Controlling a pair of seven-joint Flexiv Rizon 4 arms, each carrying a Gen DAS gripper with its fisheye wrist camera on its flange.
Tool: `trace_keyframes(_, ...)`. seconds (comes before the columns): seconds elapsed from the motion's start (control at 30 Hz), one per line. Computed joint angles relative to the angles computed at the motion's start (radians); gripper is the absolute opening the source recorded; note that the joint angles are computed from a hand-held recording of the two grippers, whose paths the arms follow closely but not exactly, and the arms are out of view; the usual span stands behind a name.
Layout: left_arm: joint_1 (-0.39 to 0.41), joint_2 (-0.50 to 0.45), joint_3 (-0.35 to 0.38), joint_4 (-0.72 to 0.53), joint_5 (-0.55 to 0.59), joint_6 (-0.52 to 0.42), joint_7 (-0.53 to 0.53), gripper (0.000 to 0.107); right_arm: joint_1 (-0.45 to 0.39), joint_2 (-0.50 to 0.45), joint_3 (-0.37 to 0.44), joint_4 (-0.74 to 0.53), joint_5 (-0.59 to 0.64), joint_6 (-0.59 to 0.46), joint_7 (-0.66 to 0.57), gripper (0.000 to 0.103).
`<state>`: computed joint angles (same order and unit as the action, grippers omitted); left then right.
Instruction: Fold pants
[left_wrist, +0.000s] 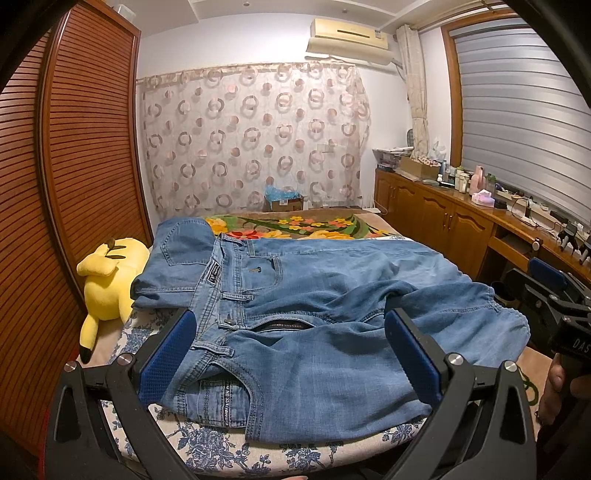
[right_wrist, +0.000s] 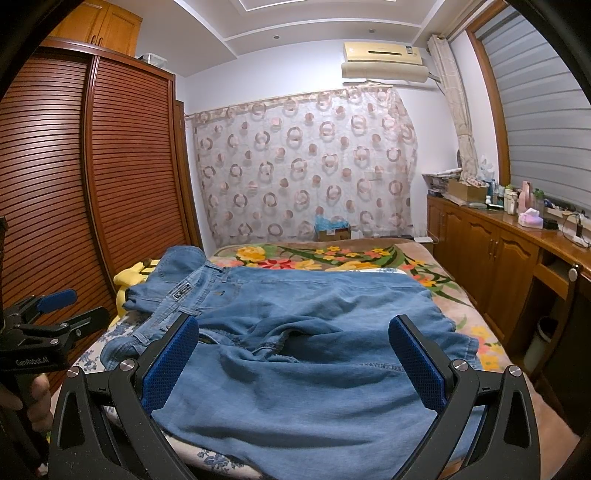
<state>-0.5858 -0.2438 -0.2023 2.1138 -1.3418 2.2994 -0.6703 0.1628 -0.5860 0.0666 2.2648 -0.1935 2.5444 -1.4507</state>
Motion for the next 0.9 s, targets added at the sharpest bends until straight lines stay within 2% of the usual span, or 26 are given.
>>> trace_keyframes(0.9,-0.003,-0.004,0.001,0.002,0.01,0.009,-0.007,0.102,-0.002,-0.001,0.001,-0.001,-0.003,0.004,0.002,0.102)
